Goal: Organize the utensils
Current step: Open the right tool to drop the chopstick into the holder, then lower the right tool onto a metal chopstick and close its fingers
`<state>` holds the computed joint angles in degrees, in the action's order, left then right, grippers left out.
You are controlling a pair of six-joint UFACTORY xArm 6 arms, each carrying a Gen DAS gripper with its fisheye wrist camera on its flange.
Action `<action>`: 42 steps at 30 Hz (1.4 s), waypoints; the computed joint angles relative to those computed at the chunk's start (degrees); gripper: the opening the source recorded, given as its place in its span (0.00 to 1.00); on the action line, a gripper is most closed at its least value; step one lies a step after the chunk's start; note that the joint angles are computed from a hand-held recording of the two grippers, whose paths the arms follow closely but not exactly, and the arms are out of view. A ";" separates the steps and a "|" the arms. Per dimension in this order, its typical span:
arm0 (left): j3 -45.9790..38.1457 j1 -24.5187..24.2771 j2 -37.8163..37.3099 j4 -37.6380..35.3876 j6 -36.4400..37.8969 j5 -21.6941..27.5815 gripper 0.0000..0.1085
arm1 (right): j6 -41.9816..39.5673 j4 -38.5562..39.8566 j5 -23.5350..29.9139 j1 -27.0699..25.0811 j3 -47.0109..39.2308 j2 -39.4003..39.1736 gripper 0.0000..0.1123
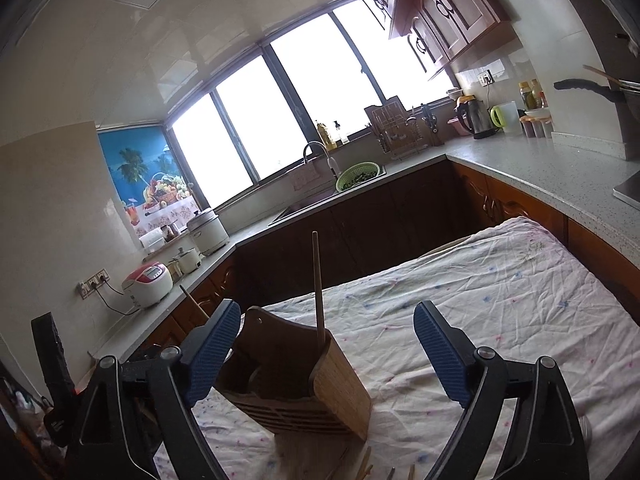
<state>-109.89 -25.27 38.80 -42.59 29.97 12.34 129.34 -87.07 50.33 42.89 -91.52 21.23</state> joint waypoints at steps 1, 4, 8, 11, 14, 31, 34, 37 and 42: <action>2.21 0.00 -1.36 -1.09 1.22 -0.01 0.87 | 0.17 0.28 0.70 0.71 1.11 -0.70 0.81; 9.21 -0.28 -5.41 -2.86 4.05 -1.54 0.87 | 0.30 1.66 3.85 3.32 4.42 -2.54 0.81; 16.30 -0.38 -9.54 -7.53 9.14 -1.62 0.87 | 0.20 4.70 6.91 6.11 7.67 -4.15 0.81; 20.50 -0.37 -12.18 -11.25 12.74 -0.93 0.87 | 0.97 6.73 8.15 7.60 9.77 -5.20 0.81; 24.36 -0.53 -14.60 -14.66 16.49 -1.01 0.87 | 1.19 8.34 9.85 9.31 11.14 -5.67 0.81; 33.22 -2.10 -20.51 -21.05 25.59 0.97 0.87 | -0.13 15.54 12.82 14.45 13.27 -4.69 0.81; 33.11 -2.77 -20.39 -19.41 25.23 1.10 0.87 | 0.04 15.86 12.52 14.51 13.66 -4.89 0.81; 32.50 -3.27 -19.88 -17.77 24.92 1.70 0.87 | -0.43 16.12 12.25 14.33 13.77 -4.95 0.81; 29.31 -4.16 -16.83 -9.15 18.81 2.21 0.87 | -1.62 17.62 10.01 13.01 13.67 -4.57 0.81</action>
<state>-80.57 -29.44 21.97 -51.75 48.77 14.55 127.73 -69.46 60.34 55.91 -77.84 16.67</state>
